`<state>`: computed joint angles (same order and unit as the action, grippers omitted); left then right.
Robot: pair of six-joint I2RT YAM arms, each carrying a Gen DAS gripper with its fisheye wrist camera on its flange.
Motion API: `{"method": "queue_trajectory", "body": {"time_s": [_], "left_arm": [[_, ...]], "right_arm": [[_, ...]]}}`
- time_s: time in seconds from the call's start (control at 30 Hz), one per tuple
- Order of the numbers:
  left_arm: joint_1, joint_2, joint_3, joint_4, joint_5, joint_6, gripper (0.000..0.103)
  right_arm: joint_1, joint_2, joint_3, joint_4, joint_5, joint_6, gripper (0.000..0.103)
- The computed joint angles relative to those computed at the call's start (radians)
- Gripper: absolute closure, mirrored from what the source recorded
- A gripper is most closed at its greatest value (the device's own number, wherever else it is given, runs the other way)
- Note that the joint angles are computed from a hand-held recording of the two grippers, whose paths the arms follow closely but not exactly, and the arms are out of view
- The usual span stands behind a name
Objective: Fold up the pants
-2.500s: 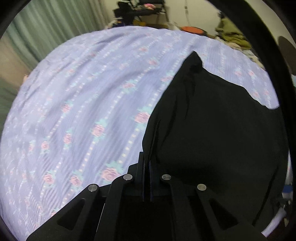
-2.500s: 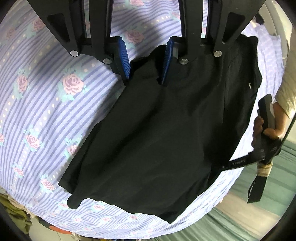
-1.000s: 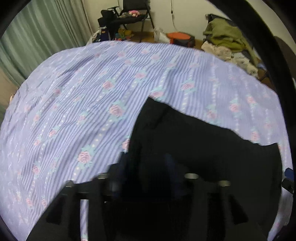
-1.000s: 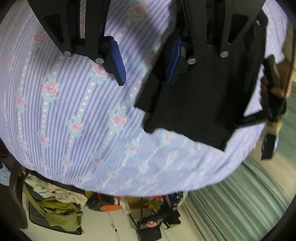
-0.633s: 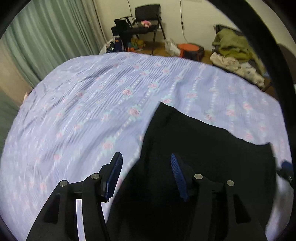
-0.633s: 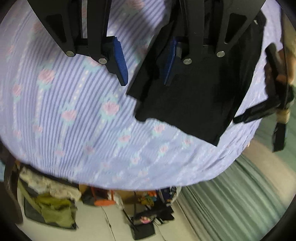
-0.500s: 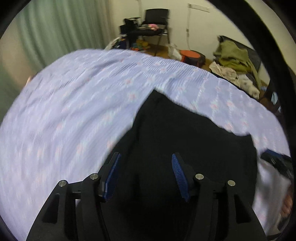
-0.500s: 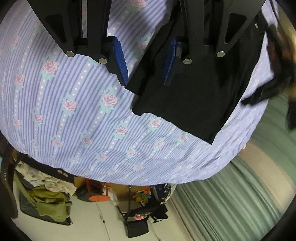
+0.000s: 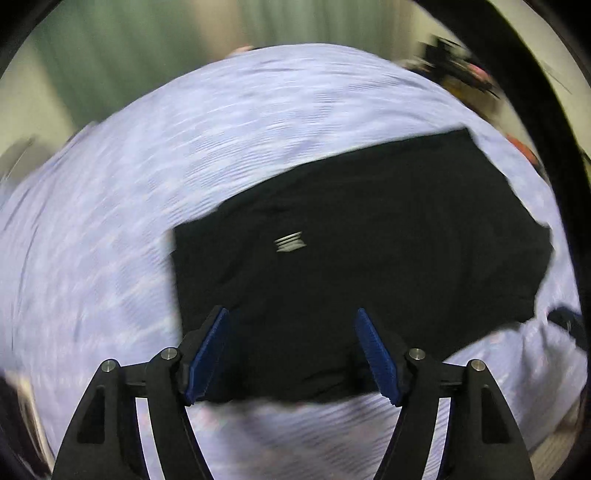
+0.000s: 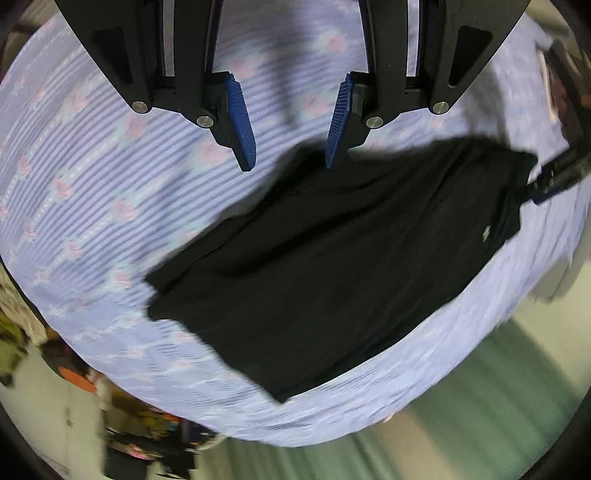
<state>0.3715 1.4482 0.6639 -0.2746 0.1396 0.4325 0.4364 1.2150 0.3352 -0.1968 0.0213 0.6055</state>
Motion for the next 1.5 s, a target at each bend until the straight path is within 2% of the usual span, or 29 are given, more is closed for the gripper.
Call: {"method": "queue_trajectory", "body": {"time_s": [0.1,0.27,0.33,0.43,0.6,0.7,0.8,0.87,0.93,1.07,1.13,1.2,1.27,1.37,1.43,1.5], "left_arm": [[0.137,0.041,0.036,0.002,0.042,-0.023,0.030],[0.278,0.213,0.190,-0.018,0.178,-0.021,0.031],[0.287,0.285,0.261,-0.018,0.219,-0.036,0.032],[0.274,0.408,0.396,-0.041,0.276,-0.041,0.040],[0.213,0.575,0.566,-0.061,0.254,-0.049,0.041],[0.184,0.668,0.672,-0.126,0.245,-0.046,0.041],[0.150,0.704,0.681,-0.123,0.188,-0.042,0.044],[0.157,0.665,0.615,-0.073,0.184,-0.044,0.060],[0.187,0.636,0.602,-0.089,0.232,-0.060,0.065],[0.225,0.585,0.567,-0.103,0.248,-0.022,0.065],[0.238,0.620,0.598,-0.135,0.226,0.017,0.063],[0.224,0.650,0.619,-0.136,0.171,0.032,0.055],[0.196,0.634,0.609,-0.100,0.119,0.004,0.040],[0.186,0.534,0.524,-0.017,0.091,-0.021,0.031],[0.167,0.422,0.435,0.047,0.052,-0.024,0.026],[0.160,0.311,0.362,0.058,0.079,-0.014,0.020]], "right_arm": [[0.139,0.061,0.076,-0.007,0.013,0.045,0.061],[0.244,0.233,0.230,0.065,0.012,-0.003,0.060],[0.255,0.288,0.277,0.082,0.010,-0.031,0.060],[0.248,0.395,0.374,0.109,0.001,-0.082,0.060],[0.229,0.478,0.464,0.131,0.000,-0.095,0.060],[0.214,0.530,0.507,0.132,-0.005,-0.087,0.060],[0.209,0.557,0.521,0.133,-0.020,-0.075,0.060],[0.205,0.551,0.504,0.146,-0.034,-0.074,0.060],[0.198,0.549,0.495,0.155,-0.048,-0.075,0.060],[0.202,0.552,0.487,0.178,-0.078,-0.059,0.060],[0.211,0.555,0.493,0.182,-0.087,-0.058,0.060],[0.221,0.552,0.501,0.171,-0.075,-0.066,0.060],[0.225,0.549,0.510,0.152,-0.059,-0.074,0.060],[0.211,0.521,0.496,0.134,-0.052,-0.072,0.054],[0.190,0.463,0.447,0.140,-0.053,-0.062,0.045],[0.158,0.397,0.402,0.141,-0.039,-0.061,0.043]]}}
